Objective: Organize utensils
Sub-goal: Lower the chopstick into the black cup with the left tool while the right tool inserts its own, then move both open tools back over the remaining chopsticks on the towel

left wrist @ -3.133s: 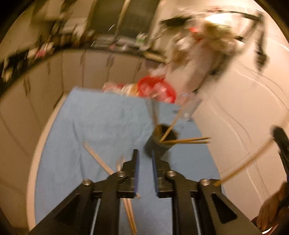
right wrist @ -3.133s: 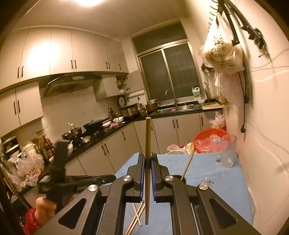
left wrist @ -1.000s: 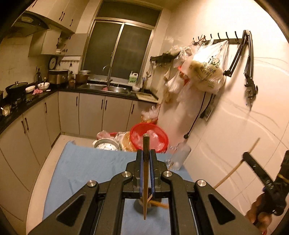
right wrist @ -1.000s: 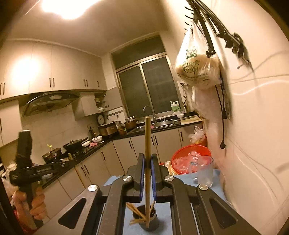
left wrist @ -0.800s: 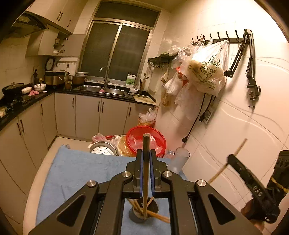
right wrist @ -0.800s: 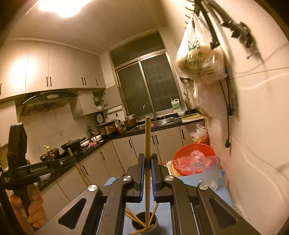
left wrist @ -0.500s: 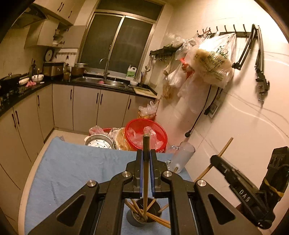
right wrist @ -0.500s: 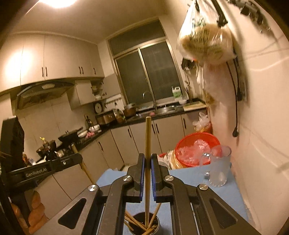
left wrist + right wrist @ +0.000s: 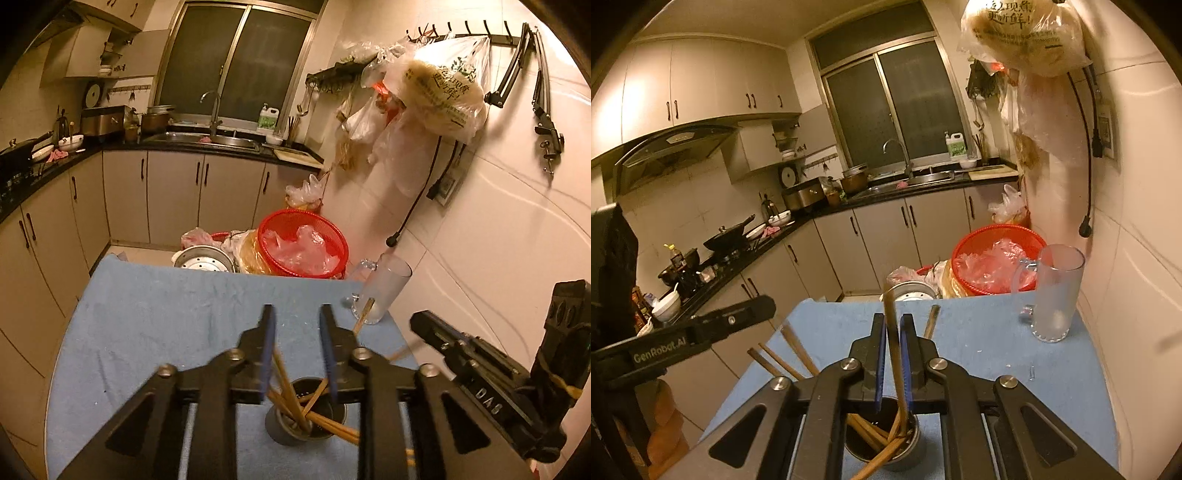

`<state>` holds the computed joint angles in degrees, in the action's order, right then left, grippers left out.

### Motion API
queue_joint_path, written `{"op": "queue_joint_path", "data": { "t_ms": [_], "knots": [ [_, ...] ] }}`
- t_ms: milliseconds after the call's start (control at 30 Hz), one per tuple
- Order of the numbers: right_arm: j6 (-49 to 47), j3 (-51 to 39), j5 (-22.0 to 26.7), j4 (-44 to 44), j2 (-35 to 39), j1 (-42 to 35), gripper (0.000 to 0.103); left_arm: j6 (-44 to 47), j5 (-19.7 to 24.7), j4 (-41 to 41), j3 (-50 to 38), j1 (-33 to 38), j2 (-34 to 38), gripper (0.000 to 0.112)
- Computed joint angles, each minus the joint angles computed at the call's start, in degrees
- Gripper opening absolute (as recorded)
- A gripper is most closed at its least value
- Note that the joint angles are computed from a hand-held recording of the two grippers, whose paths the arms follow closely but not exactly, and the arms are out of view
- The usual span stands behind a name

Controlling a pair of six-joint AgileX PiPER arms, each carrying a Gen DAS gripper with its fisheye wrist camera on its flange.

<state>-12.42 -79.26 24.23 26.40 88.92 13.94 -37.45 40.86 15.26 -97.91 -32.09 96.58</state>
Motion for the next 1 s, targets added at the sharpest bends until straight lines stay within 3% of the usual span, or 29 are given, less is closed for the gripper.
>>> {"op": "queue_joint_path", "data": {
  "t_ms": [267,467,633,800,1000],
  "knots": [
    [-3.23,3.98,2.12,4.54,-9.32,-3.06,0.01,-2.49,0.0,2.44,5.58,-1.85,-8.11,0.029],
    [-8.47,10.92,5.75,12.57,-20.63,-5.67,0.01,-6.83,-0.32,6.09,15.56,-3.71,-18.54,0.029],
    [-12.6,19.09,10.66,18.08,-29.25,-6.76,0.011,-6.96,-0.06,3.72,26.69,-2.31,-26.86,0.03],
    [-5.7,27.67,8.74,9.76,-34.01,2.85,0.012,-1.47,-1.43,-5.26,35.7,2.83,-27.79,0.03],
    [11.98,33.81,2.86,-6.68,-29.23,17.69,0.011,9.44,-2.86,-20.39,39.74,9.65,-15.58,0.03]
  ]
}}
